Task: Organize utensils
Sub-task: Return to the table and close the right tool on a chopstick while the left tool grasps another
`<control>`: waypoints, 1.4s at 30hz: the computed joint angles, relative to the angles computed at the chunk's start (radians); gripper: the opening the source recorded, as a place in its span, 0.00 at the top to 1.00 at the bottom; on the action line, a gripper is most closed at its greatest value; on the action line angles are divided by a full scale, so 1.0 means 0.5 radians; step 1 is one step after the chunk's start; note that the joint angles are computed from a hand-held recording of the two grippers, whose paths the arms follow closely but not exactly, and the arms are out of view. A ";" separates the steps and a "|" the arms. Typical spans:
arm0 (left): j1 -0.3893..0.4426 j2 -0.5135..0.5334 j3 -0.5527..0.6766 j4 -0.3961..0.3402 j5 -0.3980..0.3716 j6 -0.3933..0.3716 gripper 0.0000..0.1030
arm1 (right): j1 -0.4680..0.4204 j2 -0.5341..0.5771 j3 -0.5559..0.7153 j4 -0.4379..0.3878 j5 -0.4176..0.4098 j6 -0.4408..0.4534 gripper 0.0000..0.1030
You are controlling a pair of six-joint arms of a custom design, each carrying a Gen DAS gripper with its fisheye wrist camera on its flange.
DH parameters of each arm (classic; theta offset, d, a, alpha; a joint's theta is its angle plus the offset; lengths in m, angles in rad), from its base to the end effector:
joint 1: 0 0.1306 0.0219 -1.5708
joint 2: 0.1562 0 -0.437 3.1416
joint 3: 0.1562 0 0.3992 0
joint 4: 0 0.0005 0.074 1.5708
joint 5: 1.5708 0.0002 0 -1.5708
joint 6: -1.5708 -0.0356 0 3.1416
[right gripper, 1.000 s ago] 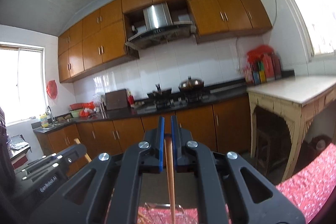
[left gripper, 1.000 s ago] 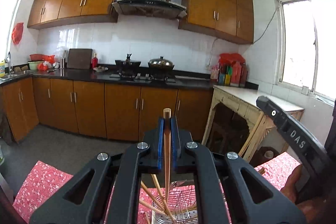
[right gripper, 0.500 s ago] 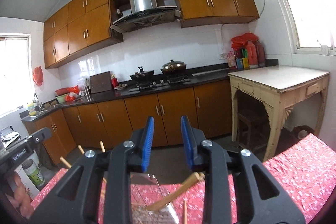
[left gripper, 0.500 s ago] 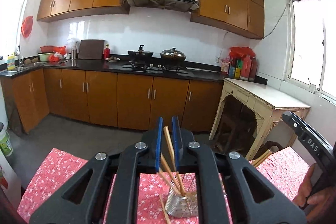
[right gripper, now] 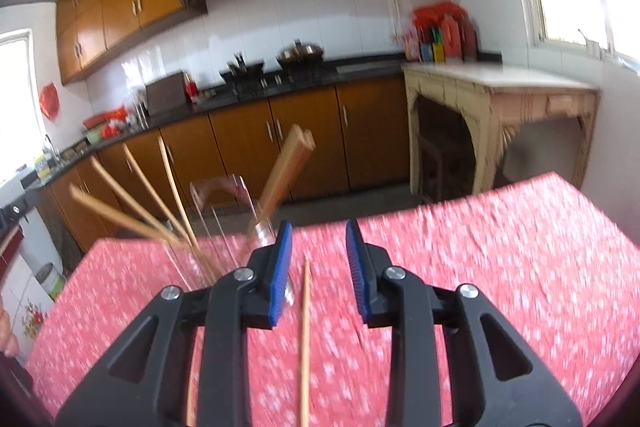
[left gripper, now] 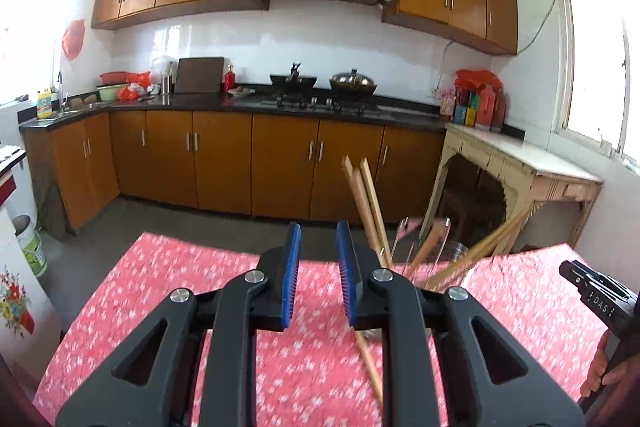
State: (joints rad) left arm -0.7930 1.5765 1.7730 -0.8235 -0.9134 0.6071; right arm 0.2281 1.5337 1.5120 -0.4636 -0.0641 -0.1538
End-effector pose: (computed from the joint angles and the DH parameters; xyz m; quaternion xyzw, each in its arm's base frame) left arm 0.4136 -0.3805 0.5835 -0.1254 0.8146 0.0376 0.5651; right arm 0.5546 0.1306 0.5046 -0.0483 0.8546 0.1249 0.5016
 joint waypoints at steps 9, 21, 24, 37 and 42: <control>-0.047 0.052 -0.204 -0.198 0.221 0.324 0.74 | 0.095 -0.031 -0.327 -0.169 -0.057 0.089 0.72; -0.114 0.205 -0.224 -0.224 0.502 0.383 0.53 | 0.200 0.091 -0.329 -0.341 0.093 0.116 0.89; -0.114 0.261 -0.178 -0.269 0.568 0.419 0.51 | 0.176 0.109 -0.305 -0.363 0.106 0.055 0.93; -0.066 0.568 0.188 -0.697 0.770 0.553 0.52 | -0.014 0.228 -0.094 -0.559 0.115 -0.196 0.93; -0.038 0.564 0.174 -0.734 0.733 0.531 0.92 | -0.015 0.261 -0.051 -0.557 0.125 -0.178 0.93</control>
